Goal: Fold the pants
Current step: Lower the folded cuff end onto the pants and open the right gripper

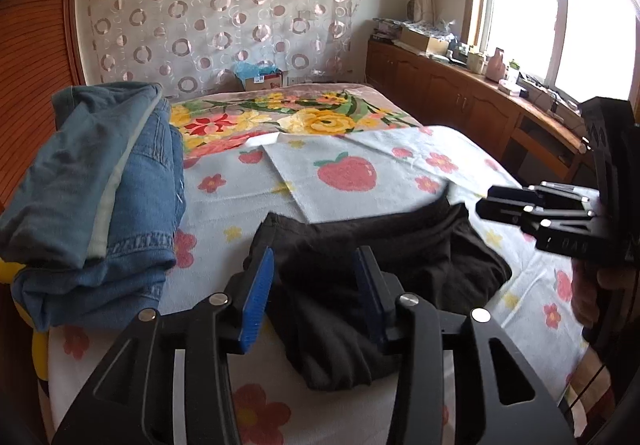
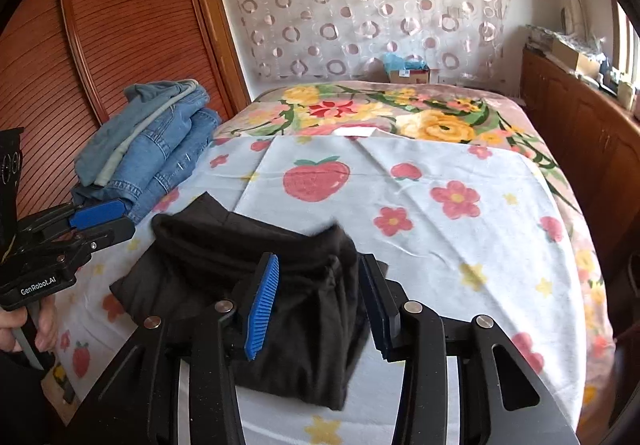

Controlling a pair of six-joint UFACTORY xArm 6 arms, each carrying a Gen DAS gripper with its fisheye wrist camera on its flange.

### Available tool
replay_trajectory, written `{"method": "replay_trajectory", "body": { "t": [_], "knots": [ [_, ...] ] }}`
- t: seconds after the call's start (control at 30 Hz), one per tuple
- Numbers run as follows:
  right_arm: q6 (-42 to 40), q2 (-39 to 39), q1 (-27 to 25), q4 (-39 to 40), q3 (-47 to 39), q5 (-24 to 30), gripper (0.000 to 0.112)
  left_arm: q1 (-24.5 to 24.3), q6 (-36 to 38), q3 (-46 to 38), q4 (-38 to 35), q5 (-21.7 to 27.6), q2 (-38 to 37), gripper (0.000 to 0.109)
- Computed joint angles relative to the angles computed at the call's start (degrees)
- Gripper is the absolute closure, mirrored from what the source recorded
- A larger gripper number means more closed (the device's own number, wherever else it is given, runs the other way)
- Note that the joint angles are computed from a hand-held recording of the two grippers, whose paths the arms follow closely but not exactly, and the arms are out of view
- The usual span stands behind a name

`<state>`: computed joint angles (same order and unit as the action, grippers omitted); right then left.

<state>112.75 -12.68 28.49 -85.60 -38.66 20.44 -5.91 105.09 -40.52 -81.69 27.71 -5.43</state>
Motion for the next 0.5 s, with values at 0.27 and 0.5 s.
{"method": "replay_trajectory", "body": {
  "t": [0.27, 0.5],
  "knots": [
    [-4.88, 0.03, -0.10, 2.64, 2.20, -0.53, 0.068, 0.29, -3.47, -0.69, 5.38, -0.60, 4.29, 0.043],
    [-5.72, 0.09, 0.18, 3.41, 2.91, -1.02, 0.068, 0.87, -2.31, 0.08, 4.07, 0.18, 4.87, 0.030]
  ]
}}
